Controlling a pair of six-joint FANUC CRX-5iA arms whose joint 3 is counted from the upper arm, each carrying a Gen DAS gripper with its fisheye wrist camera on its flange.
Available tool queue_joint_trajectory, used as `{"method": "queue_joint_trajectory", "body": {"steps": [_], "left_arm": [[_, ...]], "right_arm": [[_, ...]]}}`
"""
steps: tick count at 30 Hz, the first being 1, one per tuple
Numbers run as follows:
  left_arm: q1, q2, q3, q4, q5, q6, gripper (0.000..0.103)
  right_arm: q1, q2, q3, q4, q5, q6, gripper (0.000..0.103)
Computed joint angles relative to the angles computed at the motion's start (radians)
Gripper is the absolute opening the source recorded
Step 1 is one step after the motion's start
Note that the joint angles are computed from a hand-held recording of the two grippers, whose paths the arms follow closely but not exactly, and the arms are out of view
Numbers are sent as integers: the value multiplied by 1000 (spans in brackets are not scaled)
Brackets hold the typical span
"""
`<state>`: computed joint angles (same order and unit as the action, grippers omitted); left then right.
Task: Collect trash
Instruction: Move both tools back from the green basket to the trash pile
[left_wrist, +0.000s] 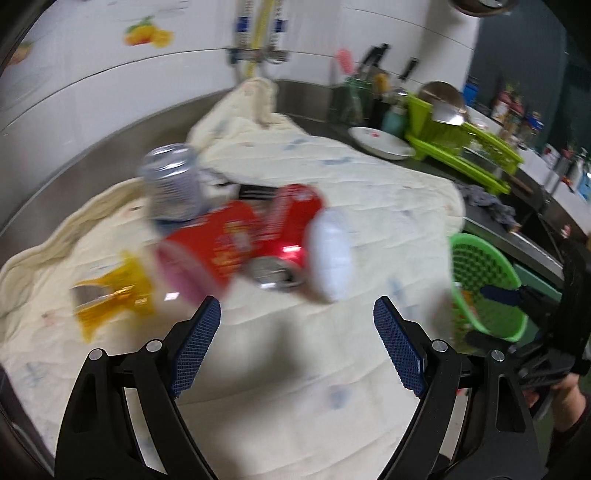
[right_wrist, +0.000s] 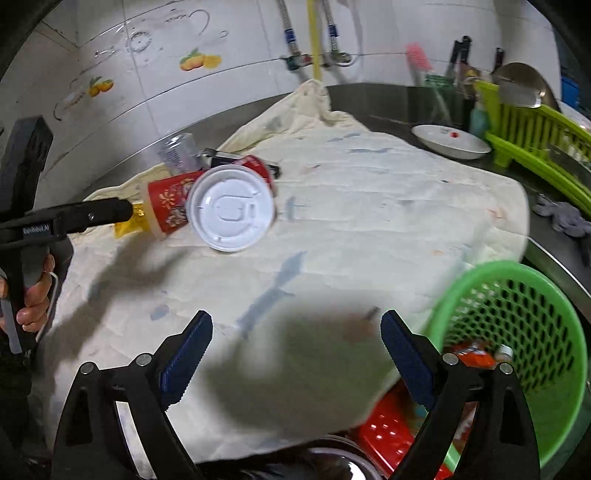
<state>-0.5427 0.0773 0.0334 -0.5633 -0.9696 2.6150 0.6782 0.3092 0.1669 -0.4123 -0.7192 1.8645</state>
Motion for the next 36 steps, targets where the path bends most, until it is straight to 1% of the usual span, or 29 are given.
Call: {"method": "queue_joint_trajectory", "body": {"steps": [6, 9, 14, 15, 18, 20, 25, 27, 29, 31, 33, 36], "left_arm": [[53, -98, -107, -8, -40, 37, 84], [68, -131, -141, -29, -73, 58, 84], [107, -158, -179, -25, -87, 31, 85], [124, -165, -191, -14, -77, 16, 87], [149, -171, -207, -9, -77, 5, 92], [163, -171, -213, -8, -75, 7, 92], [215, -188, -251, 23, -21, -12, 93], [238, -195, -269, 41, 5, -33, 94], [248, -188, -270, 49, 12, -36, 95], [268, -185, -279, 65, 30, -42, 95], [284, -187, -293, 82, 59, -53, 95], [285, -177, -293, 71, 73, -46, 95]], "right_arm": [[18, 75, 110, -33, -65, 48, 89], [36, 97, 138, -18, -67, 53, 90], [61, 163, 228, -24, -103, 93, 90], [66, 181, 251, -21, -115, 93, 90], [75, 222, 303, -16, -138, 95, 92], [80, 255, 347, -20, -162, 104, 92], [90, 309, 407, 6, -171, 93, 93], [83, 329, 435, -3, -185, 90, 93], [79, 350, 460, 2, -198, 74, 93], [77, 356, 462, 7, -193, 56, 93], [70, 348, 450, -20, -183, 76, 93], [90, 320, 388, 25, -120, 68, 93]]}}
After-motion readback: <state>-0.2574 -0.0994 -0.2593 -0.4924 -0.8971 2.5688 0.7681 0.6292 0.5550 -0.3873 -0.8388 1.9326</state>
